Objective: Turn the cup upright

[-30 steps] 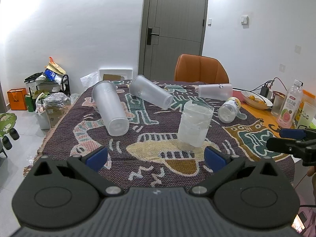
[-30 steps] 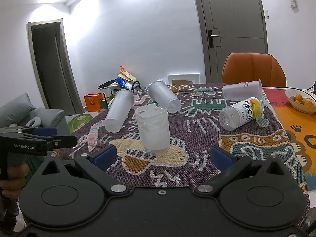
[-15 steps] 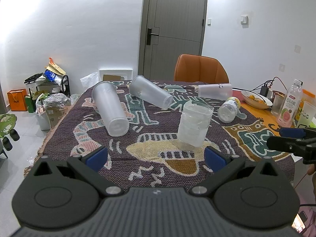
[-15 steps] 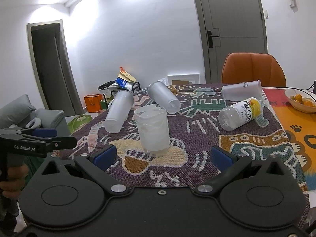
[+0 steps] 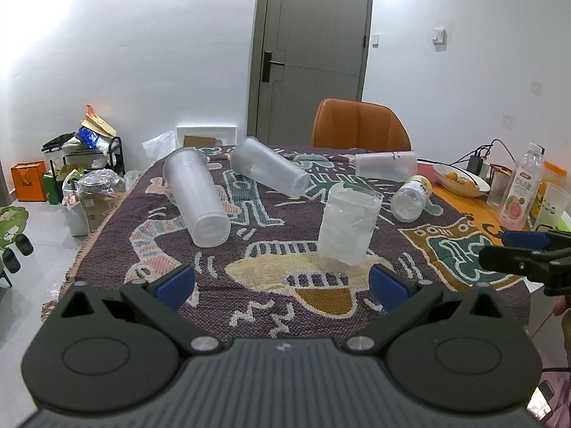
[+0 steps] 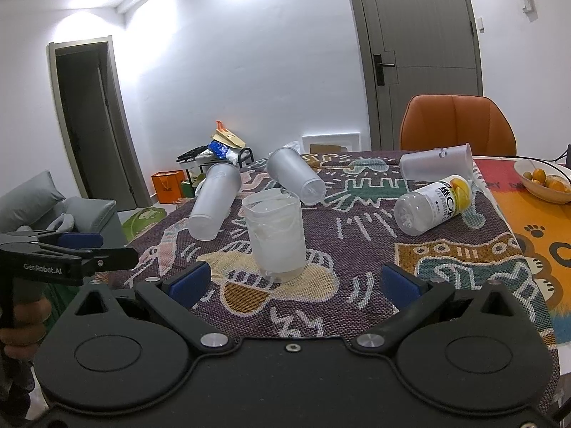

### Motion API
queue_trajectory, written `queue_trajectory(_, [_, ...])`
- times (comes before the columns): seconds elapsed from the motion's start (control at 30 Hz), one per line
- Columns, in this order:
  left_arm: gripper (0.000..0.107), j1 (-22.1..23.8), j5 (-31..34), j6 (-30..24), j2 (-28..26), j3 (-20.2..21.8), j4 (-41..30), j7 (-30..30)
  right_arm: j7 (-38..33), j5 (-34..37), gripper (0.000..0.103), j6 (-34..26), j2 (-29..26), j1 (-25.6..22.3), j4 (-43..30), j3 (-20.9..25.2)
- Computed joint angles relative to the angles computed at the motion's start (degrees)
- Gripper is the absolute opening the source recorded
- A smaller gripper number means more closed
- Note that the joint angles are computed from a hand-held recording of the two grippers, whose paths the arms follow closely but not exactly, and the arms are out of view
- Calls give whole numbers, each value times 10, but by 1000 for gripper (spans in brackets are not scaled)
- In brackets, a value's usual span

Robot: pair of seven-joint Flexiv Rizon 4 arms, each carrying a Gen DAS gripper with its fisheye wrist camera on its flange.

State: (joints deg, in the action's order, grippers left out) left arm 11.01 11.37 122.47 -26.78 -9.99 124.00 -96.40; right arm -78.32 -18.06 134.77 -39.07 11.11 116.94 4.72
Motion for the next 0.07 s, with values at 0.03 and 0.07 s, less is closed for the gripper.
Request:
queue_trajectory(0.03, [103,-7,-5,3,0,6,0,3,0,0,103,0,0,0,0,0])
queue_trajectory(0.07, [103,-12,-9,10,-1,12,2,5,0,1,103,0,0,0,0,0])
